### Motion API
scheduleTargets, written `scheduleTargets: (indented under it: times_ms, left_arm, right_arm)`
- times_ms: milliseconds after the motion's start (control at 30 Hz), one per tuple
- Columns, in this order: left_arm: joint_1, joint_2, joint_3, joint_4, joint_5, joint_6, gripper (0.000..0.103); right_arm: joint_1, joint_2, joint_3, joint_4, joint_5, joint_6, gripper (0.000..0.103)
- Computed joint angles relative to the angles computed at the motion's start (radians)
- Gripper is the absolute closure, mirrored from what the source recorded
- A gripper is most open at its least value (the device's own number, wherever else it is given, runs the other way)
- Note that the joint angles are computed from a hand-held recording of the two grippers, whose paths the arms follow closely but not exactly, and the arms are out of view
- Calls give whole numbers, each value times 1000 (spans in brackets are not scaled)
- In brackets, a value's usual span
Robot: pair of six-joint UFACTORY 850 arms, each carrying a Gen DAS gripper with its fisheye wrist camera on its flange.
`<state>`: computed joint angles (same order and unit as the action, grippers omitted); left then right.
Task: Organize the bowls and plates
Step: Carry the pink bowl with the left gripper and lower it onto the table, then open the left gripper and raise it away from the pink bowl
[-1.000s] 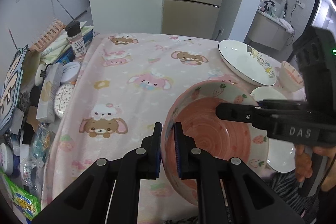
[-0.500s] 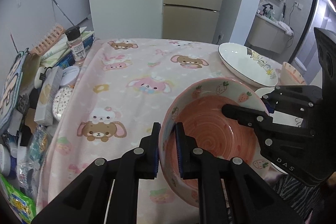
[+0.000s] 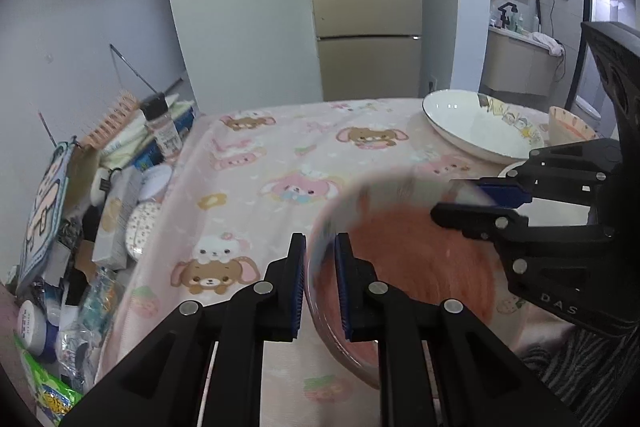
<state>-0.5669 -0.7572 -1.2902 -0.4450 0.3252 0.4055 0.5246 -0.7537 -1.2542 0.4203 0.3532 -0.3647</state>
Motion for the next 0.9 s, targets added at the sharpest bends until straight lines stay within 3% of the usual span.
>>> scheduleTargets:
  times_ms: [33, 100, 233, 400, 433, 500, 533, 633, 700, 900]
  left_arm:
    - [-2, 6, 8, 3, 18, -5, 87]
    - [-4, 17, 18, 4, 42, -5, 87]
    - [-4, 39, 32, 60, 55, -61, 87]
    - [-1, 80, 69, 218, 81, -221, 87]
    - [-4, 92, 77, 225, 90, -234, 82]
    - [-12, 108, 85, 211, 101, -230, 31]
    - [-22, 116, 91, 167, 116, -193, 1]
    - [-53, 142, 121, 136, 214, -143, 0]
    - [-70, 158, 123, 122, 227, -125, 0]
    - [-99, 226, 145, 290, 232, -312, 0]
  right_arm:
    - [-2, 5, 6, -27, 6, 33, 81]
    - [-6, 18, 25, -57, 33, 81, 60]
    - [-16, 47, 53, -132, 53, 178, 52]
    - [-24, 122, 133, -149, 138, 236, 3]
    - [-29, 144, 155, -158, 153, 256, 0]
    - [-43, 187, 193, -203, 174, 310, 0]
    - [-45, 212, 219, -191, 205, 303, 0]
    - [-38, 295, 303, -88, 309, 210, 0]
    - [-47, 354, 351, -90, 324, 213, 0]
    - [-42, 529, 504, 26, 367, 127, 0]
